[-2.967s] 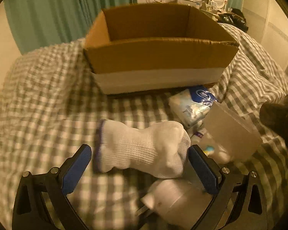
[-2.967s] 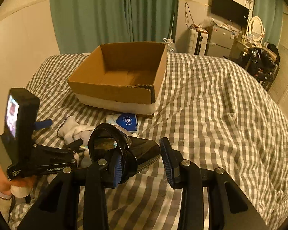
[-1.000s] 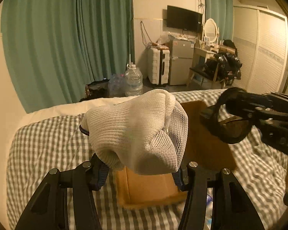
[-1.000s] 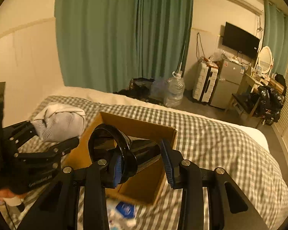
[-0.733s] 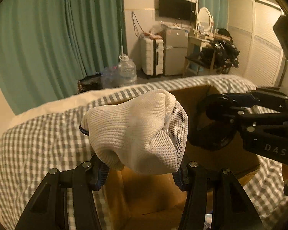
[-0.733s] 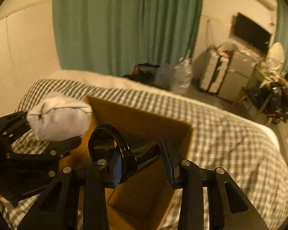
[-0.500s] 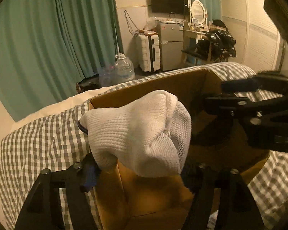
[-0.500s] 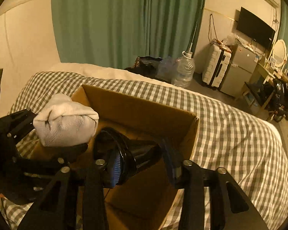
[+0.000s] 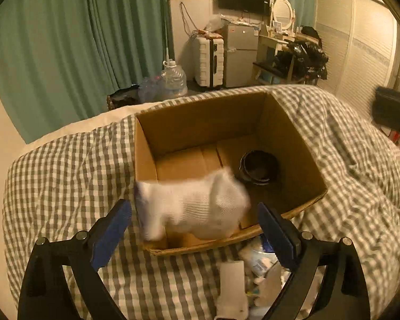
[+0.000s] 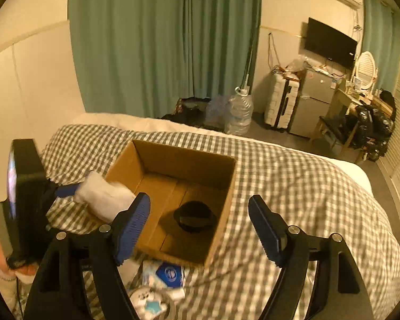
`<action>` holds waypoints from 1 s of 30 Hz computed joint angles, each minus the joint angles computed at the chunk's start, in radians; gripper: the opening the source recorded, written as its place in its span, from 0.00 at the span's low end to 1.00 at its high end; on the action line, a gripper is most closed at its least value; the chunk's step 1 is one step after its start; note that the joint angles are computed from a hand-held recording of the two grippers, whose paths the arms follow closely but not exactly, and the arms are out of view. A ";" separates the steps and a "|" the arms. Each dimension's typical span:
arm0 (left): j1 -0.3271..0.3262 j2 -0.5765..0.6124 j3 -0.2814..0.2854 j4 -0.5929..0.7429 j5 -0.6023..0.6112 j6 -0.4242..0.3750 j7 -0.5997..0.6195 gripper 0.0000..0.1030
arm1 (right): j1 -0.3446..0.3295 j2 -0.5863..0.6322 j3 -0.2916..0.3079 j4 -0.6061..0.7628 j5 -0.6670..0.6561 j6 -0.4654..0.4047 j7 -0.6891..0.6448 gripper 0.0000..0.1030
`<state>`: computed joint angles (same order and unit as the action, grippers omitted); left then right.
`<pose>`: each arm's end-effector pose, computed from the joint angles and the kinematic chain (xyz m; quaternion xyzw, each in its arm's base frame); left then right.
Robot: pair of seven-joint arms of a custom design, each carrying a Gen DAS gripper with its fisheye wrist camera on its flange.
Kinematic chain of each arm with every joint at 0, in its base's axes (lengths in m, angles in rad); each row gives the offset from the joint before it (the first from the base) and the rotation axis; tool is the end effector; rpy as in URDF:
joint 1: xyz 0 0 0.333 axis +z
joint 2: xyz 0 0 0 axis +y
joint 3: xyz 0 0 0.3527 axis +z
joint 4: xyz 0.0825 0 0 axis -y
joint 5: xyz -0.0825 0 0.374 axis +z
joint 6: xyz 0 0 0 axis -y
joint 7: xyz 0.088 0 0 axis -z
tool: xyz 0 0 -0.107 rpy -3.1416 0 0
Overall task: Organize objects
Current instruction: 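Open the left gripper over the box while the right gripper releases the black object inside, then grasp the white bottle with the left gripper while the right gripper grasps the clear tape roll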
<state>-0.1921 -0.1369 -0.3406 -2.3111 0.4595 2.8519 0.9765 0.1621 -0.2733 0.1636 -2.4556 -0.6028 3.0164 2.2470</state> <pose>0.4345 -0.2915 0.5113 -0.5372 0.7668 -0.2738 0.2202 0.4297 0.1955 0.5267 -0.7124 0.5646 -0.2725 0.3153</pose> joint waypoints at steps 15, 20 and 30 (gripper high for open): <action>0.071 -0.322 -0.058 -0.138 -0.178 -0.022 0.055 0.97 | 0.077 -0.348 0.027 -0.153 0.108 -0.137 -0.036 0.82; 0.155 -0.389 -0.142 -0.216 -0.199 -0.017 0.000 0.97 | 0.094 -0.350 0.040 -0.202 0.128 -0.122 -0.031 0.86; 0.327 -0.265 -0.354 -0.306 -0.079 0.052 -0.190 0.97 | 0.159 -0.101 0.017 -0.255 0.183 -0.018 -0.021 0.87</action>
<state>0.1350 -0.4019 -0.6950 -2.6174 0.3809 2.9035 0.7869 0.3215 -0.3747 0.1805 -2.7104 -0.4197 2.9985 2.2256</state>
